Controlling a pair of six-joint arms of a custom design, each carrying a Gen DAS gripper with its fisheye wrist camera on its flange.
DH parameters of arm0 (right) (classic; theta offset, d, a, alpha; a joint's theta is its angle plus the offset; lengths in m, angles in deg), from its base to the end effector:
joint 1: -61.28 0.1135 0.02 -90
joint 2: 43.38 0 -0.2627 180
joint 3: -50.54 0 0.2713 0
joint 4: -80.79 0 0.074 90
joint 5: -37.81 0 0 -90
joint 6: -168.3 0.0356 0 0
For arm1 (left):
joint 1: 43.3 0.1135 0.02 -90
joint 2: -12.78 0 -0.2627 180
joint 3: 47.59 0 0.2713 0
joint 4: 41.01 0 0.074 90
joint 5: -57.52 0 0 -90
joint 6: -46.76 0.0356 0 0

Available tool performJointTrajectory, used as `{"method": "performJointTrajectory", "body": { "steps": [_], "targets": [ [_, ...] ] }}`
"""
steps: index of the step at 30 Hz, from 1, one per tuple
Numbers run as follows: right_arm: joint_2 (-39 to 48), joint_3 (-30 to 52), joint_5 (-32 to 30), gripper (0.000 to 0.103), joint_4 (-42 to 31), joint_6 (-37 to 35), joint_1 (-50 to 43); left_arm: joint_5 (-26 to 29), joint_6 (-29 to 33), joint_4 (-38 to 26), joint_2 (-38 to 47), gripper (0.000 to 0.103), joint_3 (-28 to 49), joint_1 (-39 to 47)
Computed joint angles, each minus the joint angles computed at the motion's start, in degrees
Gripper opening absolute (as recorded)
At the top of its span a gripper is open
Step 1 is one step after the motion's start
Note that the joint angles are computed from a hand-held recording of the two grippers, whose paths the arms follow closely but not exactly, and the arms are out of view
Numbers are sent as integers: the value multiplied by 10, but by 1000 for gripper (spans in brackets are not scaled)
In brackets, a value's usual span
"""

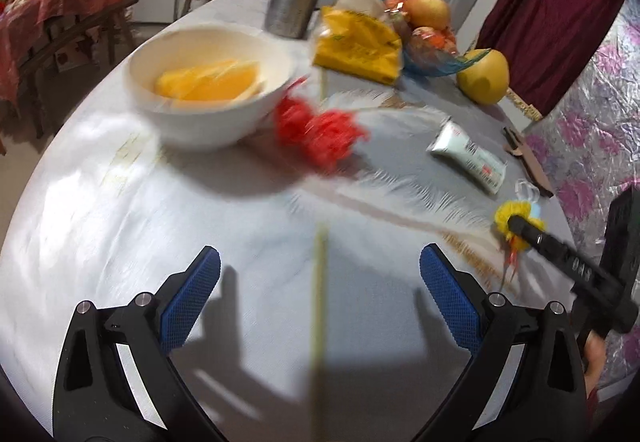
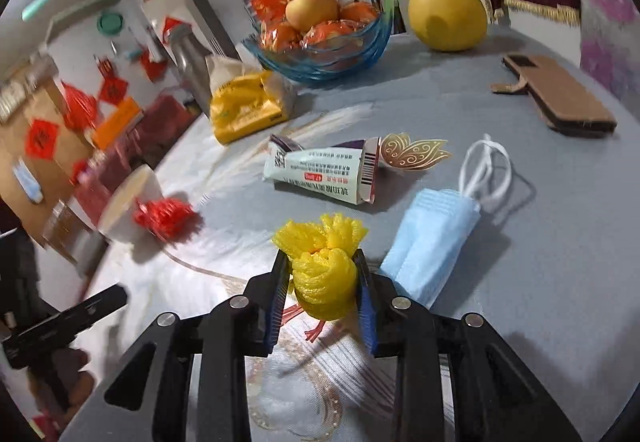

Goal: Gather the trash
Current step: 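Grasp the red pompom with the left tool while the right holds the yellow pompom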

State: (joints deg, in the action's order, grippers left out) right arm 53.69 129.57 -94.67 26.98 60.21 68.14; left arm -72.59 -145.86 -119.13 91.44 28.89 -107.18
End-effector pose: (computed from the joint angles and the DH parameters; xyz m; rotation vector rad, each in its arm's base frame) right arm 0.3362 0.0647 0.1949 -0.7190 2.5028 0.9647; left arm 0.1335 -0.2202 0.2610 -0.8755 2.2638 -0.1003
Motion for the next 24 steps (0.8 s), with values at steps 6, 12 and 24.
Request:
{"method": "performJointTrajectory", "body": {
  "steps": [6, 12, 24],
  "targets": [
    [-24, -17, 3, 33, 7, -18, 11, 27, 88, 8, 64, 96, 76, 111],
    [-22, -14, -6, 34, -5, -28, 7, 39, 57, 7, 104, 94, 87, 178],
    [-25, -15, -18, 33, -8, -33, 2, 6, 116, 38, 131, 40, 111, 113]
  ]
}}
